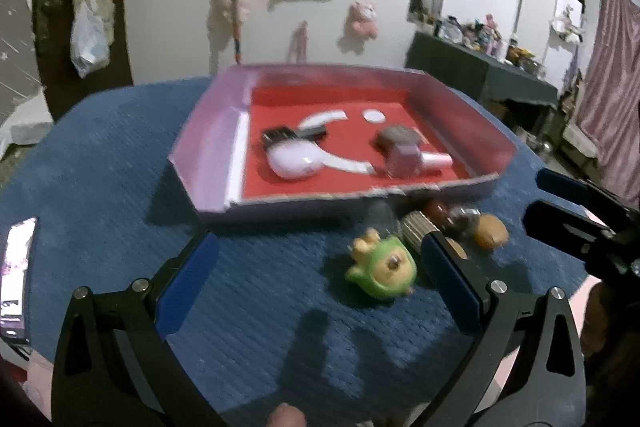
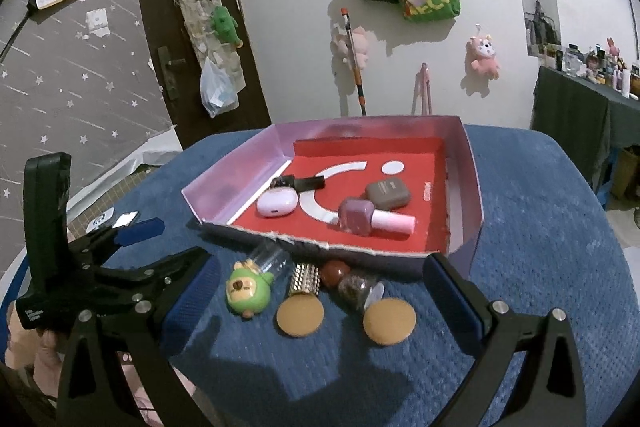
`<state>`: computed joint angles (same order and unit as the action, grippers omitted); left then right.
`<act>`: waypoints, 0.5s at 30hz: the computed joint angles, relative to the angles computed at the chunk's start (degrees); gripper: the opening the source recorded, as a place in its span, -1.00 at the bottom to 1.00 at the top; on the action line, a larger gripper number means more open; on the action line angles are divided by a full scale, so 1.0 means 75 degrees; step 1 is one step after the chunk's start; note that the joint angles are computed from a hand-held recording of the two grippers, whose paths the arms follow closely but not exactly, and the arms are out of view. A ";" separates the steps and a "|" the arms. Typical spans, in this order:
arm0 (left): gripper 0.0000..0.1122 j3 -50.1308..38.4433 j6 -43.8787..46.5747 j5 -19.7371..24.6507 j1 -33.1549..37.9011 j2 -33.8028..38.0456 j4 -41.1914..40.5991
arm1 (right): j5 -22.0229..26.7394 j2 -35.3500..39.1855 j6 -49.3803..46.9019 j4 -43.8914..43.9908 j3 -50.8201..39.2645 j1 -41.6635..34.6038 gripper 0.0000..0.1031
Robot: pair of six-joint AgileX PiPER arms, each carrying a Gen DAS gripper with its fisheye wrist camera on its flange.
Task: Organize rigid objects
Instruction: 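Withdraw both grippers toward the green frog toy and remaining items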
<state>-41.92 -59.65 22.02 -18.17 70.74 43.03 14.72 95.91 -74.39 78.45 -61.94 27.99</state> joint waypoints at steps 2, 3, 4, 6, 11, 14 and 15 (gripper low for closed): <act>0.83 0.0050 0.0474 -0.0181 0.0059 0.0053 -0.0530 | -0.0049 -0.0010 -0.0089 0.0044 0.0105 0.0003 1.00; 0.83 0.0089 0.0589 -0.0252 0.0063 0.0085 -0.0711 | -0.0128 -0.0022 -0.0262 0.0187 0.0185 0.0022 1.00; 0.83 0.0115 0.0615 -0.0289 0.0066 0.0107 -0.0779 | -0.0201 -0.0042 -0.0332 0.0243 0.0235 0.0044 1.00; 0.83 0.0194 0.0328 -0.0322 0.0003 0.0142 -0.0599 | -0.0491 -0.0065 -0.0534 0.0404 0.0343 0.0132 1.00; 0.83 0.0274 -0.0159 -0.0342 -0.0158 0.0208 -0.0187 | -0.0584 -0.0012 -0.0248 0.0138 0.0455 0.0026 0.84; 0.82 0.0280 0.0274 -0.0542 -0.0052 0.0262 -0.0658 | -0.0695 0.0036 0.0135 -0.0261 0.0474 -0.0015 0.72; 0.82 0.0277 0.0380 -0.0605 -0.0015 0.0311 -0.0807 | -0.0771 0.0043 0.0315 -0.0467 0.0485 -0.0010 0.67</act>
<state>-39.84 -56.80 17.48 -18.28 73.07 36.98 8.94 96.23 -72.03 74.95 -58.30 27.92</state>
